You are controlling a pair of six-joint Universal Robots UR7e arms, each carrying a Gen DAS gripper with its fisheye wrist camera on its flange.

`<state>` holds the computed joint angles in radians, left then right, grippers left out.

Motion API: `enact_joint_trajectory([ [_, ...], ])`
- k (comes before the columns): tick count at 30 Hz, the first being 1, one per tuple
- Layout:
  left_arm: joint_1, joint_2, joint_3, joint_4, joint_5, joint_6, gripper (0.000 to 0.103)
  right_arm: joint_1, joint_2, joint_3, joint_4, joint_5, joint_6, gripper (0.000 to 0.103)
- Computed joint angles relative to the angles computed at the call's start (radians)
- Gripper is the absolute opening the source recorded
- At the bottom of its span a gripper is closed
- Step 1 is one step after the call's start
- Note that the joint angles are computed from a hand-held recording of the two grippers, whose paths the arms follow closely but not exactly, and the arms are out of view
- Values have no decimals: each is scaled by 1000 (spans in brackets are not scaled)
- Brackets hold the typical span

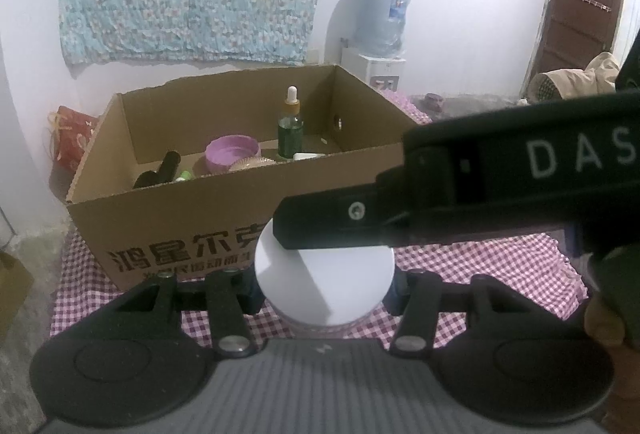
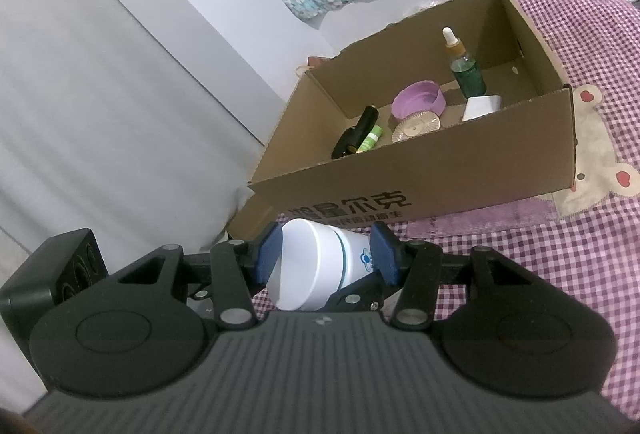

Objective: Organize rigid objects
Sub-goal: 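Carry the white-lidded jar over the box with the right tool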

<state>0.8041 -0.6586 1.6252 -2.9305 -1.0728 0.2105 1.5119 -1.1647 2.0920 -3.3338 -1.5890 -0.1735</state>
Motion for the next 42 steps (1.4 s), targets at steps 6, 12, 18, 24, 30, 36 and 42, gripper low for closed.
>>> enact_joint_trajectory([
  [6,-7,-12,11,-21,5,11,54,10,-1,3,-15,-1,-9,49],
  [12,-15,-12,-7,-49,-4,46,54,28,-10,-6,-32,3,-27,49],
  [18,-17,10,-93,-41,-53,105,54,54,-28,-47,-33,7,-58,49],
  [24,-1,78,-271,69,-123,121,54,73,-32,-145,23,-3,-82,49],
  [30,31,203,-529,272,-212,78,54,53,-20,-260,103,-19,-108,49],
  [36,63,344,-752,449,-244,26,54,-10,20,-354,177,-24,-108,49],
  [42,80,440,-890,568,-222,13,54,-87,58,-404,242,21,-79,49],
])
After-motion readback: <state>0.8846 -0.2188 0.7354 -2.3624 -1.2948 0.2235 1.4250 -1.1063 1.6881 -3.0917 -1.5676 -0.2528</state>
